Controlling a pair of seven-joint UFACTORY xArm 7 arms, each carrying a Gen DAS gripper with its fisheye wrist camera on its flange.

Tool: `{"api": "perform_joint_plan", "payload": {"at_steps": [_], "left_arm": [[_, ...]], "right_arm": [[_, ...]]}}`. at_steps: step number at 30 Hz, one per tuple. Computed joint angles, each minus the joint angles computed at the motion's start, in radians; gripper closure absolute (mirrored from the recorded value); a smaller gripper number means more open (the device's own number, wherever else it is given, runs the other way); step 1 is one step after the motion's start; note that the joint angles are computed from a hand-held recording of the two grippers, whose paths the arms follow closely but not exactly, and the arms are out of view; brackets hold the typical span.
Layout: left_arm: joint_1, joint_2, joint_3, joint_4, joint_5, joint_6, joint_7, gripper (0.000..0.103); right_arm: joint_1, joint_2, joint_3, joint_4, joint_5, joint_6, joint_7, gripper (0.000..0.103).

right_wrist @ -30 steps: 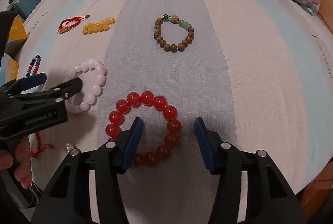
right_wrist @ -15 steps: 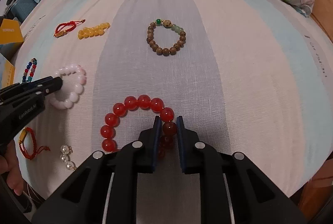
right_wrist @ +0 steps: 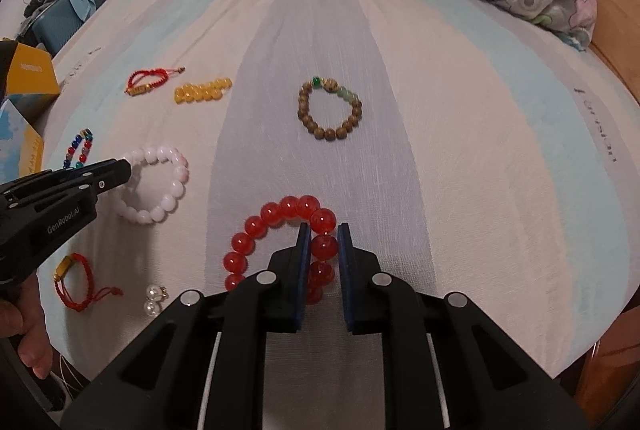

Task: Organize jewelry
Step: 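Close the right tool on the red bead bracelet while the left tool grasps the white bead bracelet, then lift both held bracelets and carry them toward the white cardboard box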

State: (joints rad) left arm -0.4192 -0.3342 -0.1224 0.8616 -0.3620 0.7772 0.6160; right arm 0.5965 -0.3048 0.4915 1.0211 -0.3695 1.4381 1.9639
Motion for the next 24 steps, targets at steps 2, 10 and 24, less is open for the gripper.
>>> {"api": "perform_joint_plan", "payload": {"at_steps": [2, 10, 24], "left_arm": [[-0.001, -0.006, 0.011, 0.001, -0.01, 0.004, 0.014, 0.093], [0.0, -0.05, 0.037, 0.003, -0.061, 0.027, 0.062, 0.093], [0.0, -0.091, 0.052, 0.019, -0.109, 0.032, 0.083, 0.093]], "right_arm": [[-0.001, 0.002, 0.007, 0.012, -0.016, 0.016, 0.009, 0.09], [0.006, 0.021, 0.02, 0.059, -0.073, 0.064, 0.027, 0.09], [0.029, 0.06, 0.022, 0.117, -0.119, 0.138, 0.032, 0.09]]}}
